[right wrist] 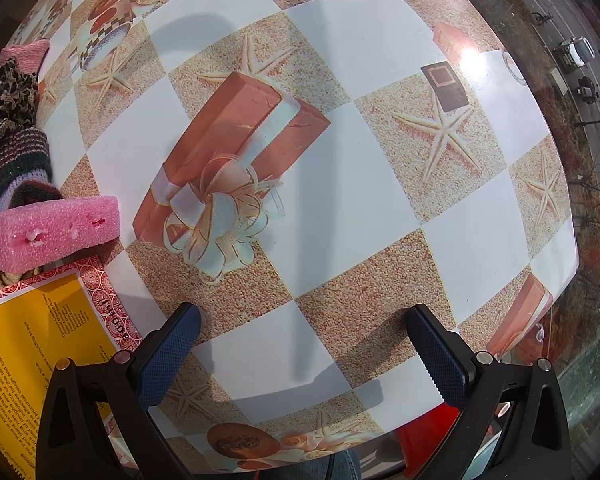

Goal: Organize soft objects
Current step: 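Move the left gripper toward the light-blue fluffy item while the right gripper approaches the pink sponge, then grasp the light-blue fluffy item with the left gripper while the right gripper grasps the pink sponge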

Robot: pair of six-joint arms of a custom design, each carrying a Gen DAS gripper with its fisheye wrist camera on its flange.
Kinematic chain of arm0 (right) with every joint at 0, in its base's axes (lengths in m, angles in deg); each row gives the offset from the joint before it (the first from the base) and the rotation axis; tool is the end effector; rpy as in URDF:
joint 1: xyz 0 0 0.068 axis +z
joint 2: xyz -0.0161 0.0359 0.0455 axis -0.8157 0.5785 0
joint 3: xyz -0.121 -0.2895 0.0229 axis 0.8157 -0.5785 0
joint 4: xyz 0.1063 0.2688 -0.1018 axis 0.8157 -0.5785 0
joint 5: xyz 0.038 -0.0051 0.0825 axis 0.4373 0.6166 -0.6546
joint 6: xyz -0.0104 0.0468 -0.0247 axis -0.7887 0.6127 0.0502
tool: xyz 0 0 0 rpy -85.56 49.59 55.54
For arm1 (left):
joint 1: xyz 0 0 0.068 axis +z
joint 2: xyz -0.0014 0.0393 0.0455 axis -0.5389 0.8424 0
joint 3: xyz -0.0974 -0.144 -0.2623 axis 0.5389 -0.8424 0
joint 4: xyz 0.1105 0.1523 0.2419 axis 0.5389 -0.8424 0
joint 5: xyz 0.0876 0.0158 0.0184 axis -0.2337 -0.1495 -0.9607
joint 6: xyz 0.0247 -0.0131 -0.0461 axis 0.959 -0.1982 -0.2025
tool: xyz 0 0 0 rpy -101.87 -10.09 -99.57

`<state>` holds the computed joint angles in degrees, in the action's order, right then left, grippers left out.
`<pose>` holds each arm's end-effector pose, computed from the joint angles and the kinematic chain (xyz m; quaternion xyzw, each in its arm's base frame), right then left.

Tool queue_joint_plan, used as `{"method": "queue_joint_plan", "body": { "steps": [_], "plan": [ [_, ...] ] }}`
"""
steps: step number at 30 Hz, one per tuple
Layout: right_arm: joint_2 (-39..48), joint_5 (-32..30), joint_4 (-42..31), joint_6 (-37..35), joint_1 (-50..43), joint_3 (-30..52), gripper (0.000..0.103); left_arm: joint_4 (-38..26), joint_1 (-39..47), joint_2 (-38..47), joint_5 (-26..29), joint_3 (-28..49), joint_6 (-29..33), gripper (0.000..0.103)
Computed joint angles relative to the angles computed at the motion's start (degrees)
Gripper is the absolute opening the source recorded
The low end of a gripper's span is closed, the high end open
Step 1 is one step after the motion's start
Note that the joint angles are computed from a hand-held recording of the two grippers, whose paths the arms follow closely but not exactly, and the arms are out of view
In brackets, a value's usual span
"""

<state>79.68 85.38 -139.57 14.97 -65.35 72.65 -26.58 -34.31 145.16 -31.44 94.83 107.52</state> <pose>0.2355 -0.0440 0.1747 -0.2954 -0.9531 0.0004 0.0657 0.2932 -0.0160 0.3309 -0.1708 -0.9797 0.1046 0.0112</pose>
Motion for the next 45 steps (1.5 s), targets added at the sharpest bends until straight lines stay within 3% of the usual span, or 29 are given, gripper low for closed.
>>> {"method": "queue_joint_plan", "body": {
  "steps": [13,24,35,45],
  "plan": [
    [-0.5,0.2,0.3,0.1,0.4,-0.3,0.103,3.4,-1.0,3.3,-0.8,3.4,0.7,0.103],
    [3.3,-2.5,-4.6,-5.2,-5.2,5.4,0.103,9.6,-6.1,17.0,-0.5,10.2,-1.7,0.103],
    [6.5,-17.5,-9.9,-10.2,-13.0,16.1,0.103,9.6,-10.4,37.1,1.3,22.5,-7.3,0.103],
    [22.4,-28.6,-10.5,-9.9,-3.0,26.3,0.103,7.8,-11.8,41.5,-2.6,22.8,-8.3,0.102]
  ]
}}
